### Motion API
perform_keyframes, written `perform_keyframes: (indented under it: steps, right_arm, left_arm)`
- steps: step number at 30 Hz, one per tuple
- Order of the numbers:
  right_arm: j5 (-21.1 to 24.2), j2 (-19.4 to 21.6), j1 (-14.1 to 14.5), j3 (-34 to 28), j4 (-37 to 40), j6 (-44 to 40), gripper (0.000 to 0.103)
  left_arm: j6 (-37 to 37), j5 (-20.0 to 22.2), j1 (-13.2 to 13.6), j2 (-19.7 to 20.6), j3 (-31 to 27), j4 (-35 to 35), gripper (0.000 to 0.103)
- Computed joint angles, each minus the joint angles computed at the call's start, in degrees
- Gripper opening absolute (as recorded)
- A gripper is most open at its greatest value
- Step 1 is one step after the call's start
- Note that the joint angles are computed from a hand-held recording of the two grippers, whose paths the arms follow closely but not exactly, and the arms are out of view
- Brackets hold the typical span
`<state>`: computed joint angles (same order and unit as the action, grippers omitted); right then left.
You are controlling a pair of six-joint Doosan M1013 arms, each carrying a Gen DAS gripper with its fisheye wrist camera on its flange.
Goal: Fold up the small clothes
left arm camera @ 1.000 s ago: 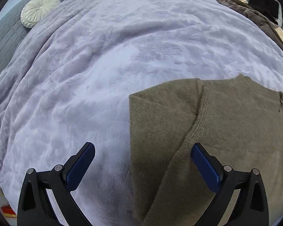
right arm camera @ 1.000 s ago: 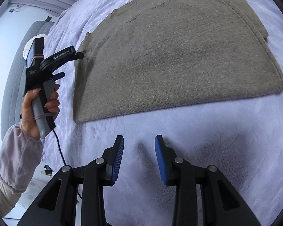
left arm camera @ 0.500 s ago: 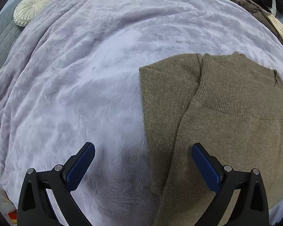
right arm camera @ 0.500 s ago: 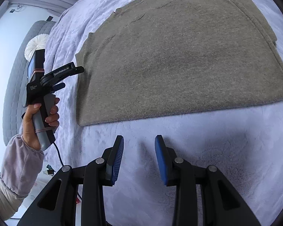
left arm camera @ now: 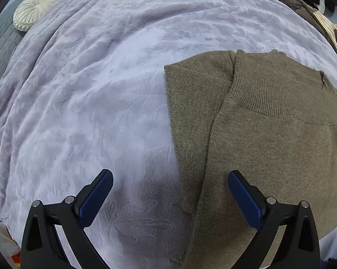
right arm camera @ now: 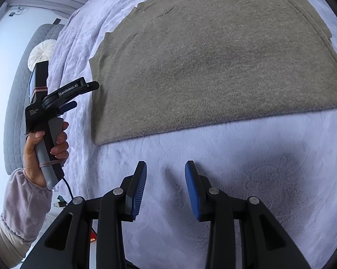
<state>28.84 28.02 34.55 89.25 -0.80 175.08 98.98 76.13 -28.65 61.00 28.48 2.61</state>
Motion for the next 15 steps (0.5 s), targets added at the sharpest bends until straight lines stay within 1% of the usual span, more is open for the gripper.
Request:
perform_keyframes:
  steps: [5, 9, 11, 15]
  right_arm:
    - [-0.44, 0.42, -0.44, -0.31, 1.55, -1.0, 0.039]
    - [-1.44, 0.9, -0.64, -0.54, 2.86, -1.98, 0.039]
    - [-2.64, 1.22, -0.8, -0.5, 4.0, -2.41, 0.039]
    - [-7.31, 2.0, -1.2, -0.16, 7.24, -3.51, 0.039]
  left_arm:
    - [0.5, 0.71, 0.49, -0.37, 0.62, -1.75, 0.103]
    - [1.42, 2.4, 1.56, -0.73, 1.08, -6.19, 0.103]
    - [1.83, 2.83, 2.14, -1.31, 2.18, -8.46, 0.103]
    - [2.24, 4.94, 3.31, -1.64, 2.92, -13.32, 0.103]
